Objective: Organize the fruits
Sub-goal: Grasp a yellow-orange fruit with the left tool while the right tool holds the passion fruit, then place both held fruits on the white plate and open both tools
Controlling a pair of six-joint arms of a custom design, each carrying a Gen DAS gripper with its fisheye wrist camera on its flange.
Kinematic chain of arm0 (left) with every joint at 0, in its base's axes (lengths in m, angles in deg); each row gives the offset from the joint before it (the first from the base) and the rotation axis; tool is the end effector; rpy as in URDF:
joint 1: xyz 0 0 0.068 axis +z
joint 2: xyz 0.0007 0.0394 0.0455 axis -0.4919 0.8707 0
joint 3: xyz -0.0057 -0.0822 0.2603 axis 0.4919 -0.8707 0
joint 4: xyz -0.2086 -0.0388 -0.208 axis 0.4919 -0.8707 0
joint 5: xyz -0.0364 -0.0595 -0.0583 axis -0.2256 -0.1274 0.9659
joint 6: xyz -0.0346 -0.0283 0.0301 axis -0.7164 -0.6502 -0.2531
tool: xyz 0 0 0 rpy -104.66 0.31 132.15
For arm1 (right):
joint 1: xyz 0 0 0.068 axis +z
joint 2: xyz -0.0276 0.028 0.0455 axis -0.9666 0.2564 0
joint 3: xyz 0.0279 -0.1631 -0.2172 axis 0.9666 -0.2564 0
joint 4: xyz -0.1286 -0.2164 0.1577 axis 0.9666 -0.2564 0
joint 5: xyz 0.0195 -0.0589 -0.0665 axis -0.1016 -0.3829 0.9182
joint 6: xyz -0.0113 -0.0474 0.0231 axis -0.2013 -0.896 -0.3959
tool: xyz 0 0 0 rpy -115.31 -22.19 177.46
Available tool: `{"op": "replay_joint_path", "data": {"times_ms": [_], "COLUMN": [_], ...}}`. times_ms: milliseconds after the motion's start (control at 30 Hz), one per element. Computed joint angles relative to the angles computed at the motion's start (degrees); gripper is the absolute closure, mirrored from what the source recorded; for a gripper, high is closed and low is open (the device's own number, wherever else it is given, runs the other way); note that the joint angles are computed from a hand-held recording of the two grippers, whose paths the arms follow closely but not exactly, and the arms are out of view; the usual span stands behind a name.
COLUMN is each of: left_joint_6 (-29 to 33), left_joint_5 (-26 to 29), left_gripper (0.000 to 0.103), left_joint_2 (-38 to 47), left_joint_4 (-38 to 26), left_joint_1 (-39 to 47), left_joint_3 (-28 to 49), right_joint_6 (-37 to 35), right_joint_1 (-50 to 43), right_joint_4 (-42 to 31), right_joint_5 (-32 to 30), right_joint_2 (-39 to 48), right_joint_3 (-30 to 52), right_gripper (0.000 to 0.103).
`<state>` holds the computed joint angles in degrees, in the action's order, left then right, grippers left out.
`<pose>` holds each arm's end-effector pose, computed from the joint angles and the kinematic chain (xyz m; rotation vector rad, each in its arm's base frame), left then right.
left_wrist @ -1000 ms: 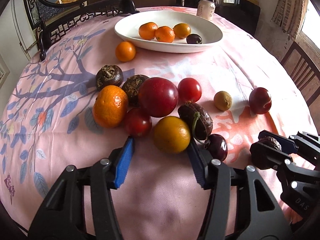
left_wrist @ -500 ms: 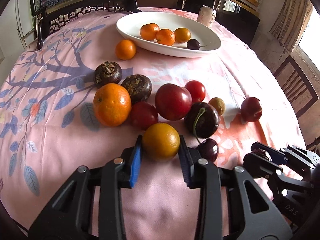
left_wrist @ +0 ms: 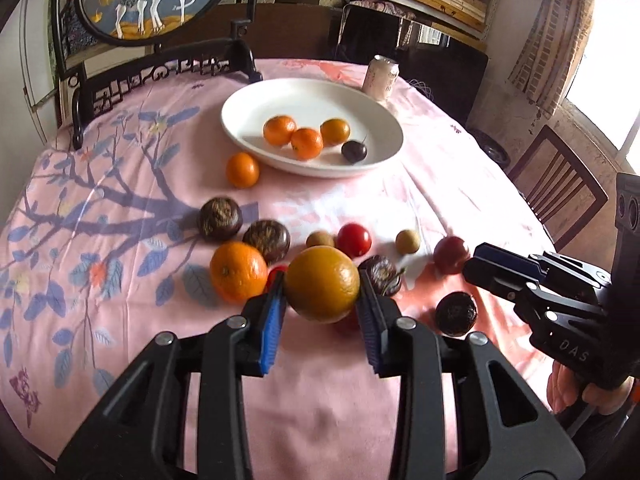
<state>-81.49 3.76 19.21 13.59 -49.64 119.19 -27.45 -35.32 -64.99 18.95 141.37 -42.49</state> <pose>0.3438 -0.1367 0.1281 0.6694 2.3820 -0.4568 0.2448 0.1875 0.1269 0.1257 2.3101 0.2552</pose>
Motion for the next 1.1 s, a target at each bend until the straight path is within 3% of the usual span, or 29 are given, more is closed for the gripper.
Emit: {"op": "replay_joint_path", "data": {"times_ms": [167,400,467,533,600,633,667,833,1100], "left_joint_6": [-0.15,-2.86,-3.52,-3.36,-2.61,-2.13,-1.82,-1.22,-1.82], "left_joint_5": [-2.75,-7.59,-7.42,-5.61,-4.88,-4.53,-3.81,-1.44,-1.63], "left_gripper": [0.068,0.068,0.068,0.068,0.068,0.068,0.068,0.068,0.068], "left_joint_2": [4.20,22.98,26.50,26.74,24.93,23.91,22.76,18.26,12.81], "left_joint_4": [-1.12,-10.17,-12.50,-11.79,-9.07,-8.11,-7.25,-6.03,-4.07], "left_joint_1": [-1.92,-2.86,-2.61,-2.20,-2.17,-2.25,-2.25,-2.37,-2.58], "left_joint_3": [10.48,35.88,40.55,40.19,36.88,35.26,33.51,27.69,20.47], "right_joint_6": [-8.76,-15.81,-16.56,-16.96,-16.94,-16.81,-16.95,-11.95,-6.27], "right_joint_1": [-5.06,-12.90,-14.56,-14.71,-13.73,-12.96,-11.67,-4.57,0.26], "right_joint_4": [0.23,-4.22,-6.03,-3.85,-4.45,-4.67,-4.78,-11.39,-13.23], "right_joint_5": [-0.15,-3.77,-7.05,-9.73,-12.30,-13.54,-13.29,-7.60,-3.65], "right_joint_2": [3.53,18.19,18.66,14.72,9.74,7.38,4.94,-0.20,9.15], "right_joint_3": [7.14,22.91,24.16,20.02,15.08,12.49,9.69,2.40,4.46], "right_gripper": [0.079,0.079,0.079,0.079,0.068,0.054,0.048,0.048,0.048]}}
